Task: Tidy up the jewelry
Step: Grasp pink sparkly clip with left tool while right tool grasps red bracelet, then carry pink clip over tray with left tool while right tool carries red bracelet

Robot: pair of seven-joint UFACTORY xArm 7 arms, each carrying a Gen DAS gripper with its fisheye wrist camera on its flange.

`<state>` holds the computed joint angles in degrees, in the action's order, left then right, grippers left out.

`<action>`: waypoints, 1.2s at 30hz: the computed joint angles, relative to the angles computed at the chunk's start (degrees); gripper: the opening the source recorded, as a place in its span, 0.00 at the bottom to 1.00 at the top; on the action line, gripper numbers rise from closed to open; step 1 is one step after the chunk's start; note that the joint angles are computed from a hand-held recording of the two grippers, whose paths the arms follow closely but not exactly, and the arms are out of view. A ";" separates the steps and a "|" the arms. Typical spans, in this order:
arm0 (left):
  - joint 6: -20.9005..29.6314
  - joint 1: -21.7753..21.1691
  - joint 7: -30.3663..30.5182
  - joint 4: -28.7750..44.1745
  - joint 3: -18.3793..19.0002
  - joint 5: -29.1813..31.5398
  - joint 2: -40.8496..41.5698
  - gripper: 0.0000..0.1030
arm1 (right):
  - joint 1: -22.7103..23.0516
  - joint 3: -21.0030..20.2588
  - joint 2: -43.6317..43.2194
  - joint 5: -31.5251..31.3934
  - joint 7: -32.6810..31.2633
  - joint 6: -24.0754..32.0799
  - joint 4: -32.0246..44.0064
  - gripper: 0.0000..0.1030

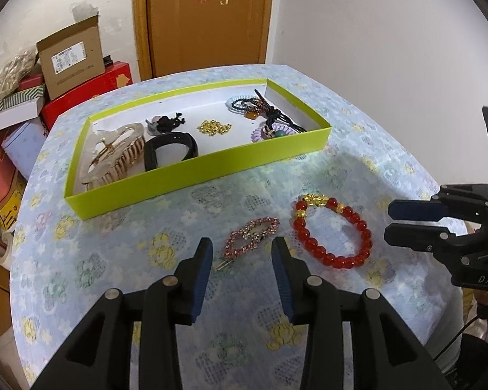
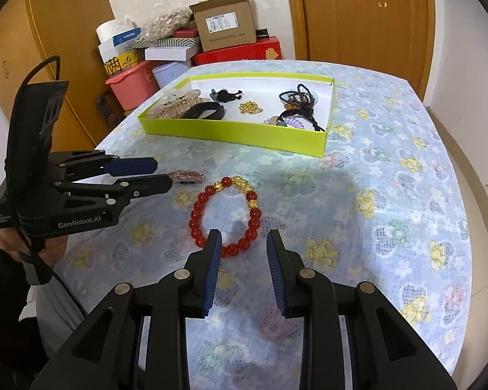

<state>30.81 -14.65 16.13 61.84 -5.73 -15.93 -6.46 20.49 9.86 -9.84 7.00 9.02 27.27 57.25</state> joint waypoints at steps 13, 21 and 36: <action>-1.37 -0.23 2.01 1.67 -1.00 3.76 3.11 0.38 | -0.32 -0.20 4.92 -0.71 -3.25 0.35 4.22 0.29; -3.03 0.01 -2.01 1.13 -1.14 4.76 3.10 0.28 | -0.48 0.00 9.32 -1.75 -7.13 0.32 8.11 0.29; -3.46 0.32 -6.59 0.51 -0.79 4.65 2.49 0.12 | 0.17 0.30 12.50 -7.00 -8.57 0.45 10.79 0.09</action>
